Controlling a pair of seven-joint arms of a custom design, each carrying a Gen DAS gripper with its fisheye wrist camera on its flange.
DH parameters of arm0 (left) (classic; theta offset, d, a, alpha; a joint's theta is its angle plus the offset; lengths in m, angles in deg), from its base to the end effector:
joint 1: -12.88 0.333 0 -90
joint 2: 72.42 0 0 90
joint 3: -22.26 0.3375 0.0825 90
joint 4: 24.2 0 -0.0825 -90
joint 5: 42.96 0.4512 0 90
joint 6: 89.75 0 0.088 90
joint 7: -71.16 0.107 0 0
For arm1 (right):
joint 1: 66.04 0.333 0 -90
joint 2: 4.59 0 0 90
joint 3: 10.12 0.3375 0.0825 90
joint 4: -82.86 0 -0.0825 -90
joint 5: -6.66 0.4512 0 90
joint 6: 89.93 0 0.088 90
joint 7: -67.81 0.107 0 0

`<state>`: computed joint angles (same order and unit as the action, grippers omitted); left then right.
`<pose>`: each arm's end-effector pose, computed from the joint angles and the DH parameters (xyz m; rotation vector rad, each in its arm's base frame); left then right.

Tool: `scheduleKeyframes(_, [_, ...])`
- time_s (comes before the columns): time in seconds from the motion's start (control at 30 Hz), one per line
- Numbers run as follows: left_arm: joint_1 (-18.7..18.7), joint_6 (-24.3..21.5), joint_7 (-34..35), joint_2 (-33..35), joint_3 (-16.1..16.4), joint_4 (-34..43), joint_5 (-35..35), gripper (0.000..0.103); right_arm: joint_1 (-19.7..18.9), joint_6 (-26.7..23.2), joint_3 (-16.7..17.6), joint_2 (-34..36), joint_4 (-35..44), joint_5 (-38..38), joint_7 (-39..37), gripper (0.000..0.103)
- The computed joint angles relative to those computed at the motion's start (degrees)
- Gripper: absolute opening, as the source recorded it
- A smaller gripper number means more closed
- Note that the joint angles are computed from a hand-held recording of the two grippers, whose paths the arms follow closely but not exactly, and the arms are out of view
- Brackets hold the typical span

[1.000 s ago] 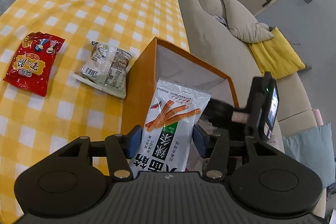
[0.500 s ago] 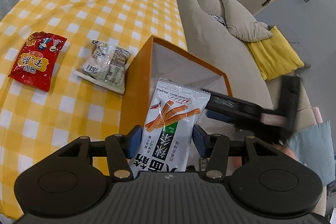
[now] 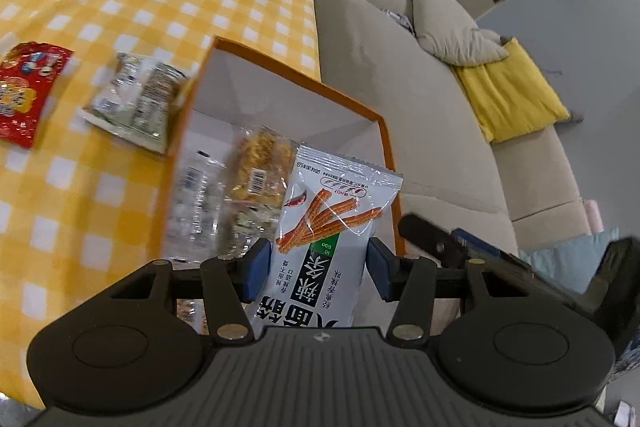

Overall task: Organize snacks
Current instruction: 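Open the right gripper to drop the crispy-snack bag into the box, then lower the spicy-strip bag into the box and open the left gripper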

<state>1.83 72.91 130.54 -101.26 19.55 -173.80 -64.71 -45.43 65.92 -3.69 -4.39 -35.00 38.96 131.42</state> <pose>0.4652 -0.0947 0.4847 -2.5276 1.3150 -1.1221 0.5906 0.2795 0.4952 -2.0650 1.2358 -0.2159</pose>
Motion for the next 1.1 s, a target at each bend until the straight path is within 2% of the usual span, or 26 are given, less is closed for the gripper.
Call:
scheduleKeyframes(0.07, [-0.13,0.1,-0.16,2.95,-0.32,1.93,0.09,0.059,-0.5,0.06,-0.44,0.24,-0.65,0.94,-2.01,0.097])
scheduleKeyframes(0.17, [2.58,-0.42,-3.79,7.31,-3.19,4.99,3.15,0.058,-1.39,-0.68,-0.88,1.15,-0.56,1.01,-2.65,0.097])
scheduleKeyframes(0.23, [2.14,-0.4,-4.31,10.22,-2.84,6.87,2.52,0.058,-2.1,-0.75,-0.98,1.5,-0.53,3.11,-3.93,0.097])
scheduleKeyframes(0.33, [0.17,-0.8,-2.34,14.84,-1.27,9.79,-2.26,0.058,-3.17,-0.92,-1.0,2.45,0.11,8.13,-4.83,0.097])
scheduleKeyframes(0.43, [1.49,-1.82,-4.38,18.65,-2.96,12.36,-1.99,0.058,-4.22,-1.45,-1.01,3.13,0.58,11.68,-5.36,0.097])
scheduleKeyframes(0.57, [2.6,-1.7,-6.49,22.31,-4.72,14.56,-0.58,0.058,-5.09,-1.44,-1.16,4.05,0.86,11.45,-2.87,0.097])
scheduleKeyframes(0.73, [3.18,-1.2,-9.36,24.58,-5.86,15.63,0.69,0.058,-5.83,-1.91,-1.02,4.55,0.96,10.86,0.31,0.096])
scheduleKeyframes(0.8, [3.99,-0.84,-13.94,25.07,-6.51,15.57,5.25,0.059,-5.98,-1.76,-0.87,4.74,1.06,11.05,0.95,0.096])
scheduleKeyframes(0.87, [4.56,-2.3,-17.55,25.5,-6.84,16.18,9.79,0.059,-6.14,-1.69,-0.63,4.88,1.2,11.83,0.29,0.096])
scheduleKeyframes(1.0, [4.43,-7.29,-15.85,25.48,-6.69,17.88,12.11,0.07,-6.15,-1.51,-0.39,4.67,1.0,12.41,-0.68,0.096])
scheduleKeyframes(1.03, [4.3,-7.78,-14.67,25.04,-6.54,17.76,11.0,0.074,-6.13,-1.54,-0.42,4.67,1.02,12.21,-0.55,0.096])
scheduleKeyframes(1.1, [3.87,-7.36,-11.48,23.59,-6.15,16.81,7.53,0.076,-6.17,-1.89,-0.48,4.66,1.1,11.93,-0.49,0.096])
